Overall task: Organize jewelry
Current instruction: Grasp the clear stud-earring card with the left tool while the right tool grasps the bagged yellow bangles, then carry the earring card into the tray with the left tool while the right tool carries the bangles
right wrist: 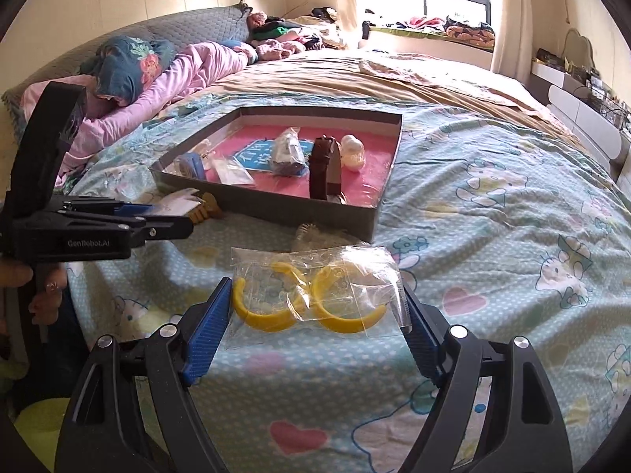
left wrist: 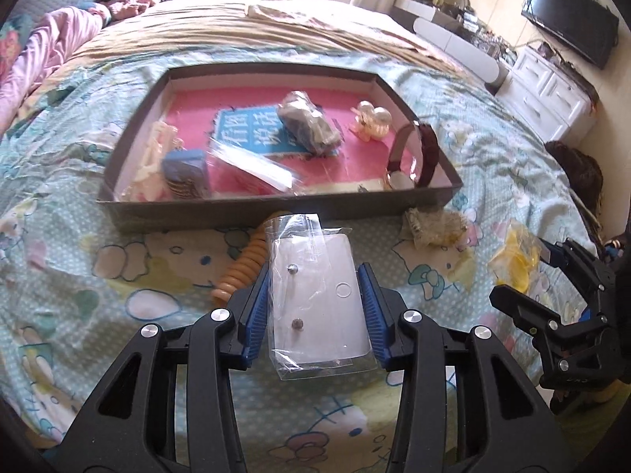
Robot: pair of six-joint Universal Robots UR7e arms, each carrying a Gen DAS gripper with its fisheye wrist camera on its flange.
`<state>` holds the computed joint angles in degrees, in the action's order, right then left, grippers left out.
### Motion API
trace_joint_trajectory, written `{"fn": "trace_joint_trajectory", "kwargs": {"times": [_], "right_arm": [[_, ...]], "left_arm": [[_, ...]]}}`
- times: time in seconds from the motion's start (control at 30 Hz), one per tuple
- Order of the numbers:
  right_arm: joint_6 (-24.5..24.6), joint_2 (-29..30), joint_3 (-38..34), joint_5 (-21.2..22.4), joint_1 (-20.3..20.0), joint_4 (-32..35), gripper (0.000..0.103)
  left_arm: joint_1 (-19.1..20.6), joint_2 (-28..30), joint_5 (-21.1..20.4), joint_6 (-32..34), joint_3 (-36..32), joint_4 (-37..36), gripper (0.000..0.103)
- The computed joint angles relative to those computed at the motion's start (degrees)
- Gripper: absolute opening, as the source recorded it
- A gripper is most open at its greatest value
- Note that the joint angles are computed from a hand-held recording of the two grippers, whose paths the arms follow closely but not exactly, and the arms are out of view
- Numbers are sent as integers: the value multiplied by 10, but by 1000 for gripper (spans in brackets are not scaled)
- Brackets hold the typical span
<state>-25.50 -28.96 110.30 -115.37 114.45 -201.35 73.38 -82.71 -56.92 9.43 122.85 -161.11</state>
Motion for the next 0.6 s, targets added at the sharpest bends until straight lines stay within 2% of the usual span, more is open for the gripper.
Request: {"fn": "trace_joint_trajectory", "kwargs": {"times": [0.27,0.6], "right_arm": [[-7,9,-27,8,19,18,79],[-17,32,-78,21,39,52,79]], "left_arm": [[3,-20,14,10,-11,-32,34],[27,-23,-5,10,-42,-30,35]]}}
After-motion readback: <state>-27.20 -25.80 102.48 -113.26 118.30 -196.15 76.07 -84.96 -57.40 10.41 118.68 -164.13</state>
